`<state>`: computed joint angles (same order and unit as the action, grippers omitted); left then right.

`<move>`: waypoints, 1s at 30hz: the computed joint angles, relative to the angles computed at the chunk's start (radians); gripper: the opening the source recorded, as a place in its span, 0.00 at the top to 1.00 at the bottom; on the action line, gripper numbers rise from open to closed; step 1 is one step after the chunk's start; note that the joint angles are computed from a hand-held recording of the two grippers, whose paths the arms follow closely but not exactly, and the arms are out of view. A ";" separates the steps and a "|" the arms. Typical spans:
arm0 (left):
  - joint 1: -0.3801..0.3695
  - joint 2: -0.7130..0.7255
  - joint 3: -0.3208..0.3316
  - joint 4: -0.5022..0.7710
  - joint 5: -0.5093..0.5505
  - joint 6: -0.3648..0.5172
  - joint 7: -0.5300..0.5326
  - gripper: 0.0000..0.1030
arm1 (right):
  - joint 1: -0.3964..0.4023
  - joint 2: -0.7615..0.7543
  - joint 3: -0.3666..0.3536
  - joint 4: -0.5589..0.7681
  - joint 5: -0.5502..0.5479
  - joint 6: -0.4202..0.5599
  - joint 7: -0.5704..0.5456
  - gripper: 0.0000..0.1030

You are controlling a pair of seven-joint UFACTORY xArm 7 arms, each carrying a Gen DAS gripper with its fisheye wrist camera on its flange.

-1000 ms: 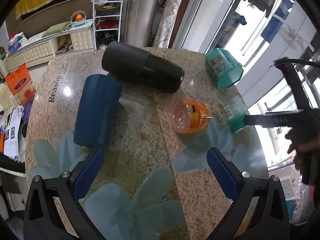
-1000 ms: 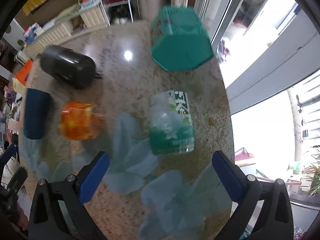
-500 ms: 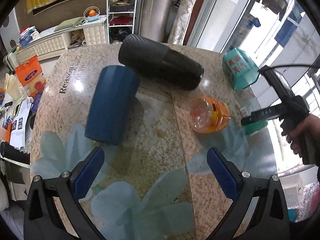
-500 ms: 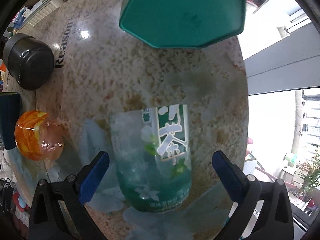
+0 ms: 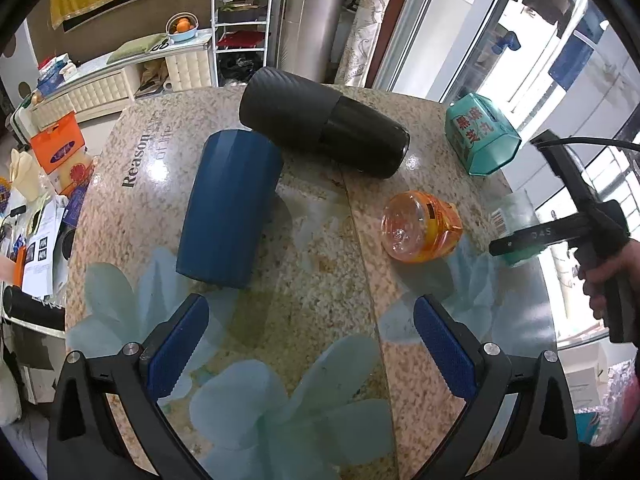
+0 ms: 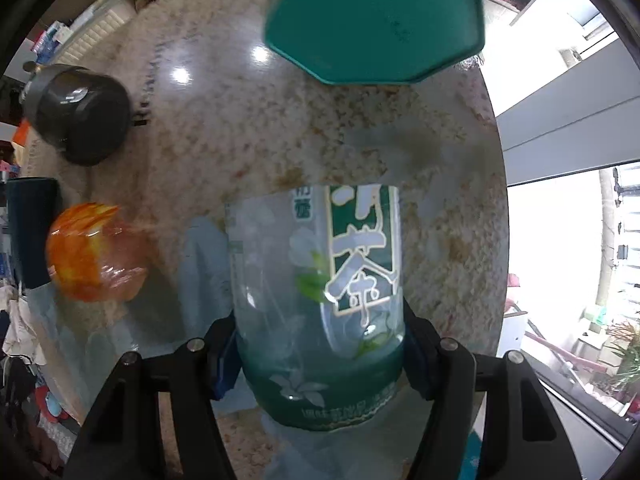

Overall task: Flip cup upright
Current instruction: 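Lift the cup with the right tool, turn it, set it down and open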

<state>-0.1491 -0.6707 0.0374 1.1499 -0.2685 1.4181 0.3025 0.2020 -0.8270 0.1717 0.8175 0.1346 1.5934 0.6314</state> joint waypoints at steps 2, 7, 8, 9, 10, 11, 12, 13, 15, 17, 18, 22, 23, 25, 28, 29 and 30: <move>-0.002 0.001 0.005 0.006 0.000 0.011 0.007 0.00 | 0.013 -0.025 0.022 0.027 0.024 0.025 0.029 0.38; -0.002 -0.010 0.023 0.014 0.003 0.051 0.043 0.00 | 0.065 -0.028 0.142 0.072 0.073 0.028 0.149 0.38; 0.000 -0.011 0.026 0.019 0.004 0.059 0.048 0.00 | 0.081 -0.031 0.165 0.089 0.096 0.023 0.185 0.38; 0.002 -0.019 0.033 0.017 0.004 0.066 0.057 0.00 | 0.094 -0.031 0.177 0.099 0.113 0.019 0.214 0.38; 0.004 -0.025 0.039 0.016 0.002 0.073 0.067 0.00 | 0.111 -0.041 0.195 0.091 0.135 0.002 0.245 0.38; 0.005 -0.028 0.043 0.017 0.003 0.082 0.076 0.00 | 0.127 -0.041 0.214 0.101 0.158 -0.010 0.281 0.38; 0.008 -0.030 0.046 0.017 0.006 0.089 0.084 0.00 | 0.142 -0.041 0.230 0.110 0.176 -0.019 0.315 0.38; 0.010 -0.032 0.048 0.018 0.008 0.097 0.092 0.00 | 0.156 -0.040 0.247 0.119 0.191 -0.028 0.348 0.38; 0.014 -0.037 0.059 0.018 0.009 0.119 0.111 0.00 | 0.184 -0.031 0.289 0.143 0.224 -0.047 0.427 0.38; 0.020 -0.042 0.067 0.018 0.009 0.136 0.127 0.00 | 0.216 -0.041 0.318 0.123 0.254 -0.084 0.491 0.38; 0.023 -0.046 0.070 0.018 0.013 0.148 0.137 0.00 | 0.229 -0.037 0.331 0.128 0.264 -0.095 0.522 0.38; 0.032 -0.060 0.082 0.015 0.016 0.188 0.174 0.00 | 0.286 -0.018 0.363 0.110 0.296 -0.139 0.618 0.38; 0.034 -0.064 0.084 0.012 0.021 0.197 0.186 0.00 | 0.300 -0.004 0.379 0.114 0.309 -0.144 0.651 0.38; 0.039 -0.071 0.084 0.008 0.034 0.211 0.209 0.00 | 0.323 0.009 0.372 0.096 0.300 -0.162 0.668 0.38; 0.047 -0.075 0.085 0.003 0.039 0.223 0.229 0.00 | 0.353 0.043 0.396 0.087 0.294 -0.198 0.723 0.38; 0.049 -0.076 0.086 0.002 0.040 0.228 0.236 0.00 | 0.373 0.036 0.399 0.072 0.297 -0.202 0.742 0.38; 0.051 -0.078 0.087 0.001 0.040 0.231 0.243 0.00 | 0.385 0.050 0.404 0.075 0.296 -0.210 0.757 0.38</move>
<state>-0.0983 -0.7490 0.1241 1.1508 -0.2282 1.6488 0.5456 0.5869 -0.7771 0.5755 0.8920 0.4302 1.3830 1.3883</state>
